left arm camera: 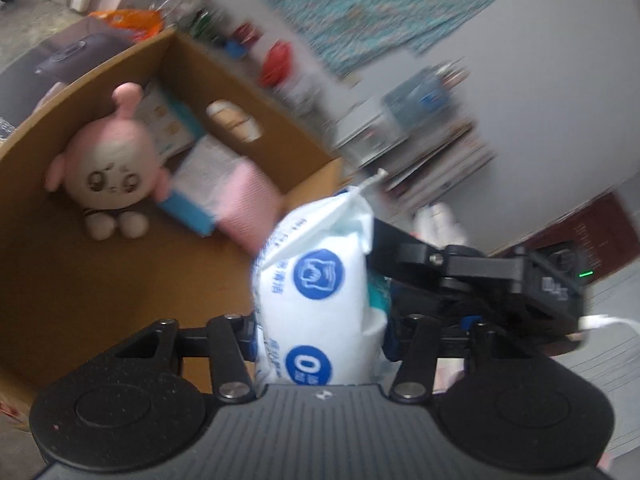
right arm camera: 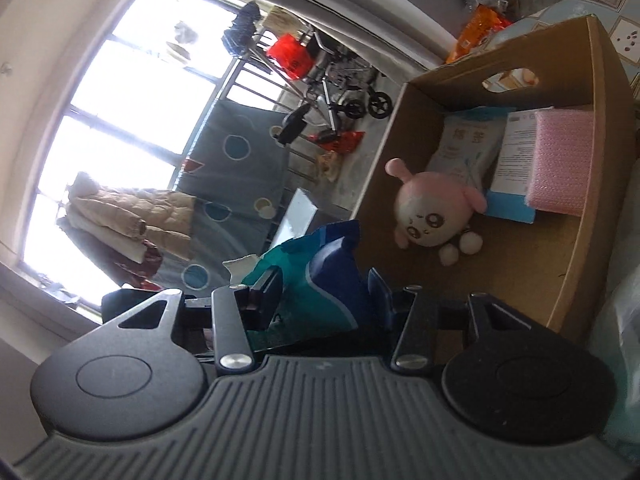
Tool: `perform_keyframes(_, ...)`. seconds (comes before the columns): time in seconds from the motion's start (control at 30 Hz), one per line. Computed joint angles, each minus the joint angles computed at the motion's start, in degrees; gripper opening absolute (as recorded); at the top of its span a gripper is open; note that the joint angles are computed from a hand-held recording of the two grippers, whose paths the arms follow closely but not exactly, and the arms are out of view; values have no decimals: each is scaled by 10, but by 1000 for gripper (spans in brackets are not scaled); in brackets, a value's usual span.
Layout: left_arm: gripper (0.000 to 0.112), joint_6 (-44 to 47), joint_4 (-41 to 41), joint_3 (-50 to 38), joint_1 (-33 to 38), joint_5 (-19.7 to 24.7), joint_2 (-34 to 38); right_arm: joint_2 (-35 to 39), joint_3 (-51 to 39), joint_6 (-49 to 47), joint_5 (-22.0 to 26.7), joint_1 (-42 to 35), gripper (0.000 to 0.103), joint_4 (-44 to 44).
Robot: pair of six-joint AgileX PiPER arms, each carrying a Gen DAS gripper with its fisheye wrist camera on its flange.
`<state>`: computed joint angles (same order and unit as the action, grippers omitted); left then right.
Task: Organize soft objects
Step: 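Carry the wipes packet with the left gripper over the cardboard box, then lower the packet into the box and open the left gripper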
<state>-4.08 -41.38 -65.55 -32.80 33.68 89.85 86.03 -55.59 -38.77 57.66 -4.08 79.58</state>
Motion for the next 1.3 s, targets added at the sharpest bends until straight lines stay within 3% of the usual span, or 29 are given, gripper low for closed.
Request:
perform_keyframes(0.1, 54, 15, 0, -50, 17, 56, 70, 5, -18, 36, -33, 4, 48, -76)
perform_keyframes(0.17, 60, 10, 16, -101, 24, 110, 127, 4, -18, 46, -49, -3, 48, -110)
perform_keyframes(0.2, 65, -20, 45, -122, 19, 118, 148, 4, -16, 41, -49, -12, 48, -114)
perform_keyframes(0.37, 67, -105, 152, -191, 12, 138, 205, -12, -4, 18, -3, -95, 49, -108)
perform_keyframes(0.63, 66, -176, 266, -167, 1, 166, 159, -12, 7, -30, 34, -164, 51, -95)
perform_keyframes(0.9, 67, -190, 300, -87, 9, 144, 49, 19, 22, -67, 52, -177, 52, -79)
perform_keyframes(1.03, 67, -188, 322, -106, -6, 177, 72, 28, 25, -76, 63, -172, 52, -71)
perform_keyframes(1.13, 70, -177, 315, -137, -10, 228, 113, 23, 26, -81, 73, -172, 53, -70)
perform_keyframes(1.2, 75, -173, 308, -158, -11, 264, 139, 16, 26, -84, 80, -176, 54, -70)
perform_keyframes(1.3, 82, -175, 315, -163, -20, 273, 154, 7, 31, -93, 82, -185, 57, -64)
